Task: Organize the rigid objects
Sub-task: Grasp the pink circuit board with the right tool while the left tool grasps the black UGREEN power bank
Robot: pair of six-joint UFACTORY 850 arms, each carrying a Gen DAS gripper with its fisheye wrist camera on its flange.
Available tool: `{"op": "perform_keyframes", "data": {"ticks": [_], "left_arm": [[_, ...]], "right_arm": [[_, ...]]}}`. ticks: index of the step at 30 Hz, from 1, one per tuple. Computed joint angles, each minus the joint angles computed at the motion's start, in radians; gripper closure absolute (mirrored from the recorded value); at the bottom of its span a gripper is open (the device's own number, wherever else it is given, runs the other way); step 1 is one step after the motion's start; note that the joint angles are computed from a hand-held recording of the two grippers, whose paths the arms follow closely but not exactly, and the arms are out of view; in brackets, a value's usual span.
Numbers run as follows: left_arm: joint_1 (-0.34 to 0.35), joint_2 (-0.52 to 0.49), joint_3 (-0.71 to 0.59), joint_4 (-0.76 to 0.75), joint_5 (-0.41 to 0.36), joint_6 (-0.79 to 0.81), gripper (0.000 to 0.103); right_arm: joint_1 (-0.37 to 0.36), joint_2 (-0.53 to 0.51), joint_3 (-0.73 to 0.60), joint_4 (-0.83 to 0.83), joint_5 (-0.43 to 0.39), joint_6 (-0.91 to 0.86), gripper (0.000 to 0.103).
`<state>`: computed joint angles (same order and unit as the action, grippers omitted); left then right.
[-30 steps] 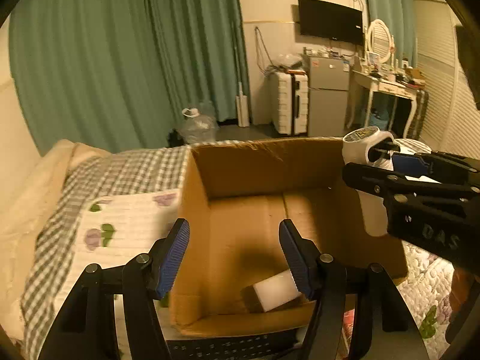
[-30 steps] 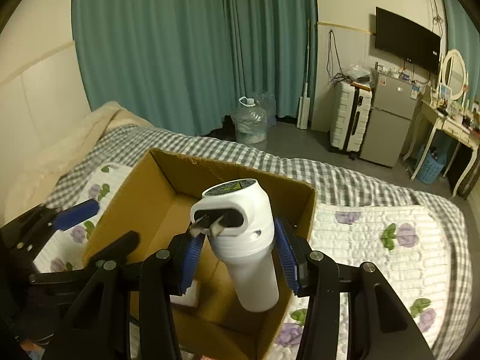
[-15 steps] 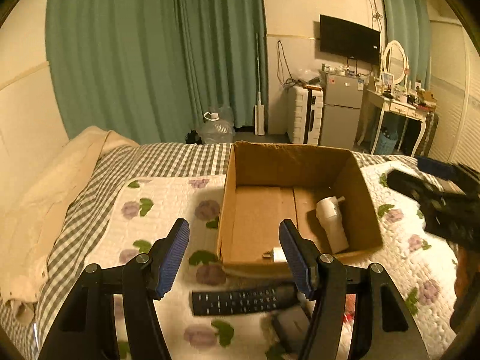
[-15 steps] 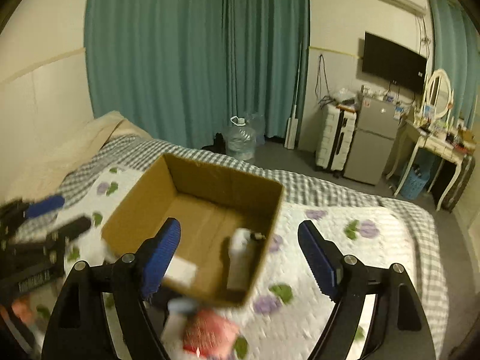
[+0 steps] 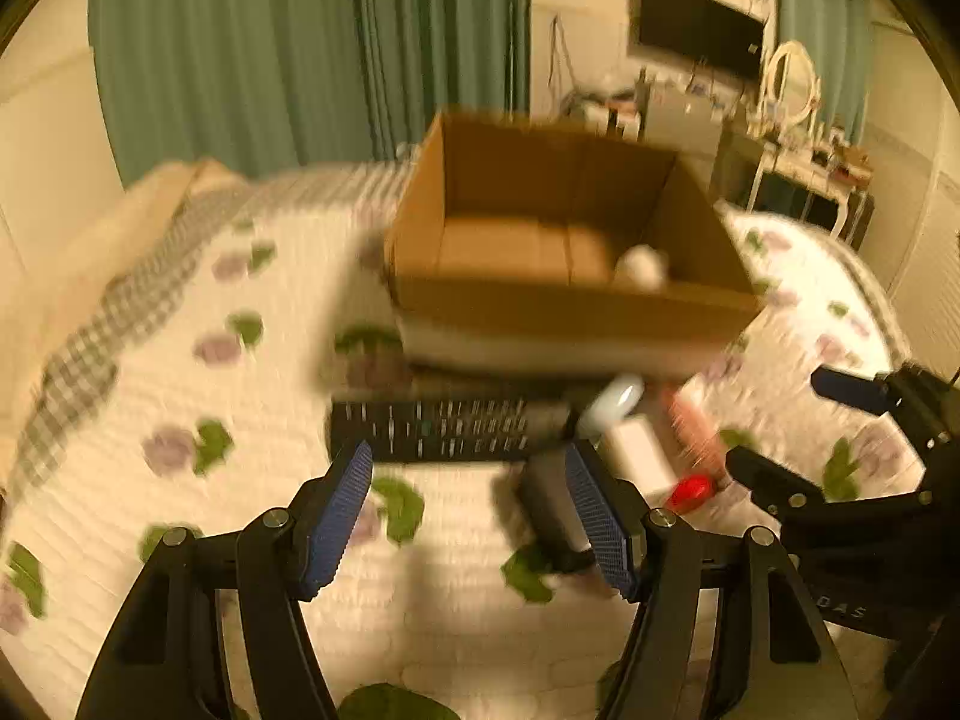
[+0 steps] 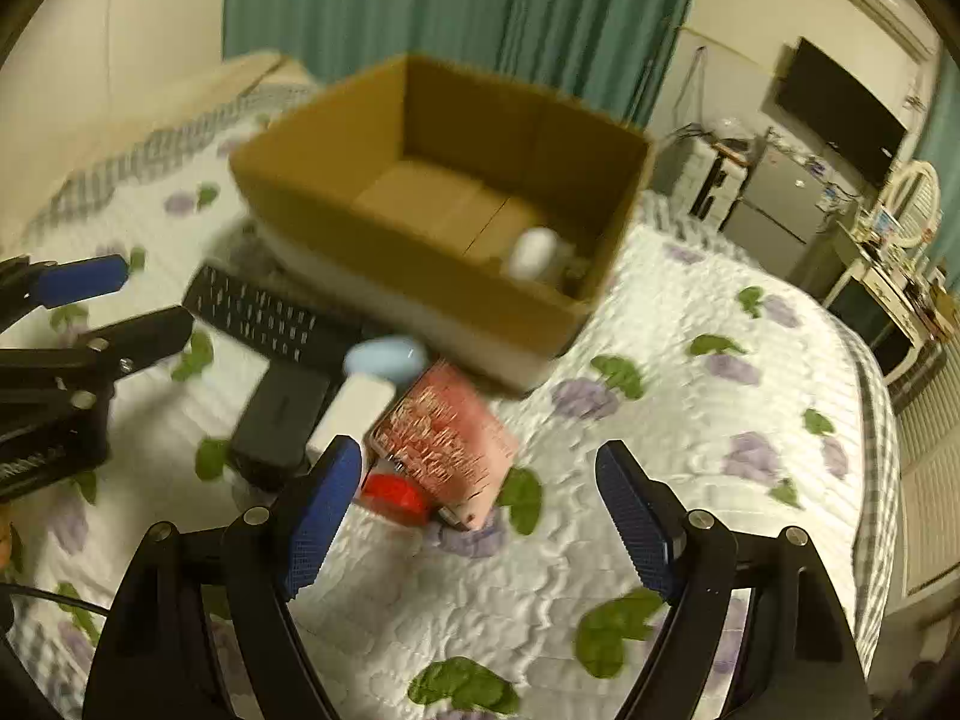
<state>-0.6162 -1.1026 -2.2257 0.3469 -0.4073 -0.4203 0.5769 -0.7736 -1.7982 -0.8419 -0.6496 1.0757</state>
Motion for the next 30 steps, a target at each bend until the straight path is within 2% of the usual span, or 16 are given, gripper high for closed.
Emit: {"op": "perform_keyframes", "data": {"ticks": [2,5,9,12,15,17,20,23,25,28,30], "left_arm": [[0.004,-0.029,-0.028,-0.003,-0.024,0.005,0.033],[0.012,-0.039,-0.024,-0.013,-0.013,0.008,0.033],[0.016,-0.051,-0.033,-0.041,-0.02,0.038,0.033],[0.016,-0.05,-0.026,-0.037,-0.02,0.04,0.033],[0.015,-0.046,-0.019,-0.049,-0.014,0.052,0.033],[0.012,-0.046,-0.019,-0.05,-0.014,0.057,0.033],[0.003,-0.062,-0.042,-0.057,-0.031,0.077,0.033],[-0.001,-0.088,-0.08,-0.087,-0.051,0.112,0.033],[-0.004,-0.105,-0.107,-0.109,-0.066,0.135,0.033],[-0.006,-0.113,-0.117,-0.191,-0.071,0.22,0.033],[-0.008,-0.109,-0.109,-0.244,-0.065,0.272,0.033]], "right_arm": [[-0.006,-0.039,-0.04,0.062,-0.026,-0.061,0.022],[-0.01,-0.075,-0.079,0.111,-0.048,-0.113,0.022],[-0.003,-0.123,-0.145,0.093,-0.099,-0.13,0.026],[-0.007,-0.13,-0.152,0.095,-0.091,-0.123,0.04],[-0.001,-0.1,-0.11,0.019,-0.079,-0.035,0.055],[-0.003,-0.081,-0.087,-0.014,-0.078,0.025,0.056],[-0.016,-0.091,-0.1,0.028,-0.092,0.024,0.058],[-0.033,-0.122,-0.139,0.114,-0.08,-0.04,0.071],[-0.041,-0.129,-0.147,0.149,-0.053,-0.059,0.073],[-0.036,-0.098,-0.105,0.099,-0.021,0.003,0.079],[-0.032,-0.062,-0.06,0.05,0.009,0.065,0.088]]}}
